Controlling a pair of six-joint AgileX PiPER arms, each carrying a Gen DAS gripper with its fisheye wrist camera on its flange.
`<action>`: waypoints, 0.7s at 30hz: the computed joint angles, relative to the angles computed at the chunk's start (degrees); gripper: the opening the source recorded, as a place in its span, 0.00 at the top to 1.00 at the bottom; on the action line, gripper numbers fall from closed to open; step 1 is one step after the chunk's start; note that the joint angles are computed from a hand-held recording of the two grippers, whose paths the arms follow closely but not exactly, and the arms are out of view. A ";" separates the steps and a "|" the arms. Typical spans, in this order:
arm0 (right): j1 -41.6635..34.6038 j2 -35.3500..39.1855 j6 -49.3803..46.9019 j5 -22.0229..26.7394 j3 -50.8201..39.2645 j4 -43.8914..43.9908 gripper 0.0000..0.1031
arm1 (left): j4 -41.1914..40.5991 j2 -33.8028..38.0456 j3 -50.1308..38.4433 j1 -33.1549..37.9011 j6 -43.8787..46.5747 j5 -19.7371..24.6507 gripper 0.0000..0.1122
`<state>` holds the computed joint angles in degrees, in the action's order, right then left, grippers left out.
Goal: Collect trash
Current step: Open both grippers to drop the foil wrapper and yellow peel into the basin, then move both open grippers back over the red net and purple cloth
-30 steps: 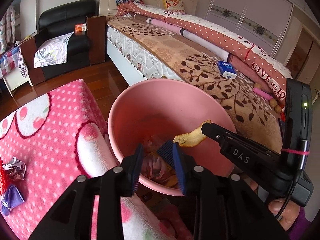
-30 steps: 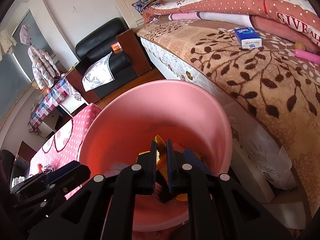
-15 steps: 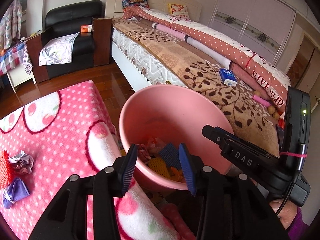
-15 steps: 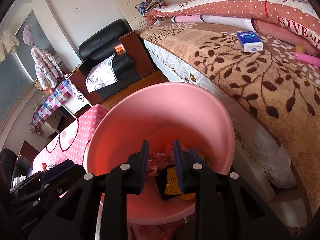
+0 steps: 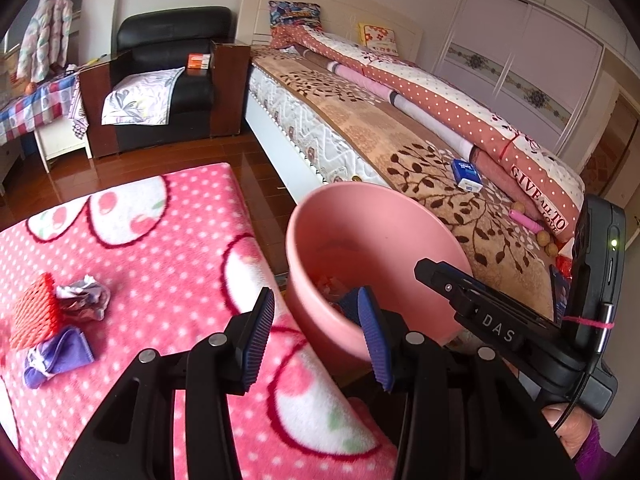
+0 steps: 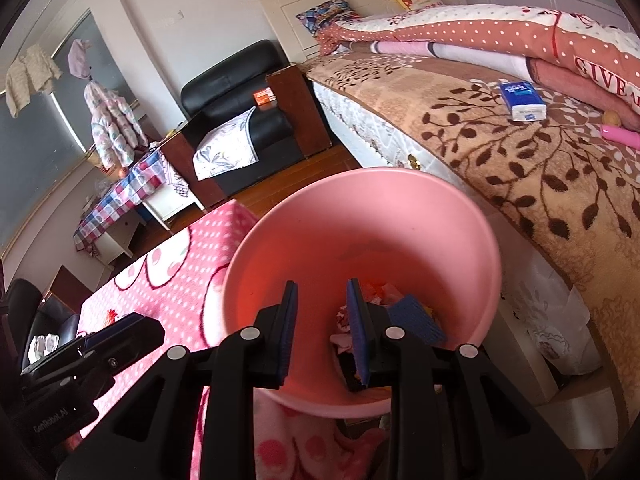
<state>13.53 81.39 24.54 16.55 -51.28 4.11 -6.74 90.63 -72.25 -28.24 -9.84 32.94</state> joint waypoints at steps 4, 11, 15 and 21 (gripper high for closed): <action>2.15 -0.66 2.35 0.56 0.09 -2.04 0.75 | -0.04 -2.78 2.53 0.95 -0.52 -0.27 0.62; 6.43 -1.51 6.71 1.40 -0.20 -5.92 0.75 | -0.63 -7.45 7.07 3.87 -1.11 -0.72 0.61; 9.36 -1.67 10.75 0.97 -0.28 -9.46 0.75 | -1.26 -9.62 9.51 6.07 -0.96 -0.66 0.58; 13.01 -0.95 13.74 0.46 -1.05 -12.49 0.75 | -3.29 -12.72 13.65 9.92 1.14 -1.25 0.58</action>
